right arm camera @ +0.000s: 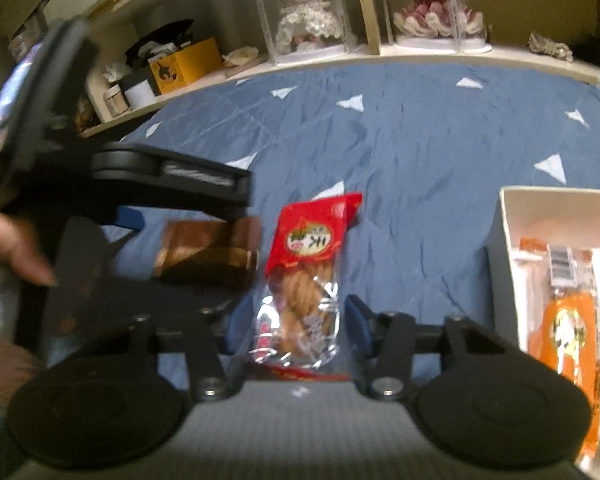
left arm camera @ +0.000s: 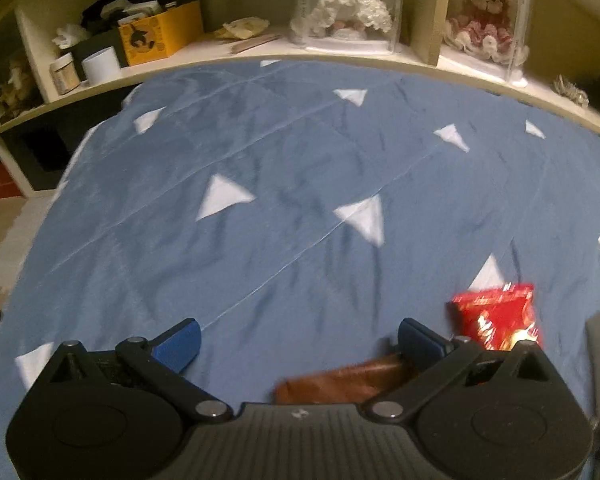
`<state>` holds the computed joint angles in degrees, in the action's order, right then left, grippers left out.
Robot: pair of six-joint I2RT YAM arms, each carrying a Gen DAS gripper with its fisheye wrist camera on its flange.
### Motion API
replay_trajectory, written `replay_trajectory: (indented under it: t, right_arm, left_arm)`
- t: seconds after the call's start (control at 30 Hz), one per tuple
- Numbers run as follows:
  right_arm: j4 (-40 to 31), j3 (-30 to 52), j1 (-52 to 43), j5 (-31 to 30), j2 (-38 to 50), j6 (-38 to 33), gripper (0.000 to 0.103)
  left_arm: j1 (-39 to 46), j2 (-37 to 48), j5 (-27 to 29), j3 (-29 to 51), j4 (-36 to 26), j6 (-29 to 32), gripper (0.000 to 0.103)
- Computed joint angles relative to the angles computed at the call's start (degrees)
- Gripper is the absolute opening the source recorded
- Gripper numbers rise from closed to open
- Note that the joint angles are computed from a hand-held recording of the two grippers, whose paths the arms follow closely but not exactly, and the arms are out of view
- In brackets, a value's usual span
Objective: Organize snacks
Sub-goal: 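Grasp the brown chocolate bar with the left tool while the right grasps the red pack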
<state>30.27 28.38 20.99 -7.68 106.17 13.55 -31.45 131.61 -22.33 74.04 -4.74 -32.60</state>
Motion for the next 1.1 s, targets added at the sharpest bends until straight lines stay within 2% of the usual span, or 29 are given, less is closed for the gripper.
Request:
replay_trajectory:
  t: [0.13, 0.37, 0.5, 0.67, 0.8, 0.97, 1.07, 1.1]
  right_arm:
    - [-2.35, -1.38, 1.75, 1.69, -2.78, -2.54, 0.048]
    - [-7.91, -3.61, 3.31, 1.89, -8.11, -4.11, 0.047]
    - [-10.95, -3.96, 3.33, 1.92, -10.21, -5.00, 0.047]
    - [-17.04, -6.04, 3.41, 1.17, -16.41, -4.54, 0.047]
    - [-23.33, -7.82, 3.38, 0.04, -22.26, -3.26, 0.047]
    - [-33.74, -10.84, 4.51, 0.33, -33.10, -2.56, 0.047]
    - [-39.75, -12.76, 4.12, -0.50, -39.62, -1.76, 0.047]
    - [-41.60, -13.23, 3.94, -0.83, -41.32, -1.46, 0.047]
  left_arm:
    - [-0.08, -3.28, 1.53, -6.27, 1.80, -0.04, 0.103]
    - [-0.08, -8.38, 3.81, -18.56, 7.06, -2.77, 0.103]
    - [-0.18, -12.75, 6.91, -24.68, 9.15, -5.02, 0.103]
    - [-0.99, -18.75, 9.22, -31.57, 18.41, -11.62, 0.103]
    - [-4.12, -18.26, 8.53, -29.41, 18.32, -8.39, 0.103]
    - [-5.73, -13.97, 11.80, -24.19, 16.34, -3.78, 0.103]
    - [-6.11, -11.16, 12.47, -20.83, 14.37, -0.84, 0.093]
    - [-6.25, -10.14, 12.61, -19.51, 13.24, 0.27, 0.087]
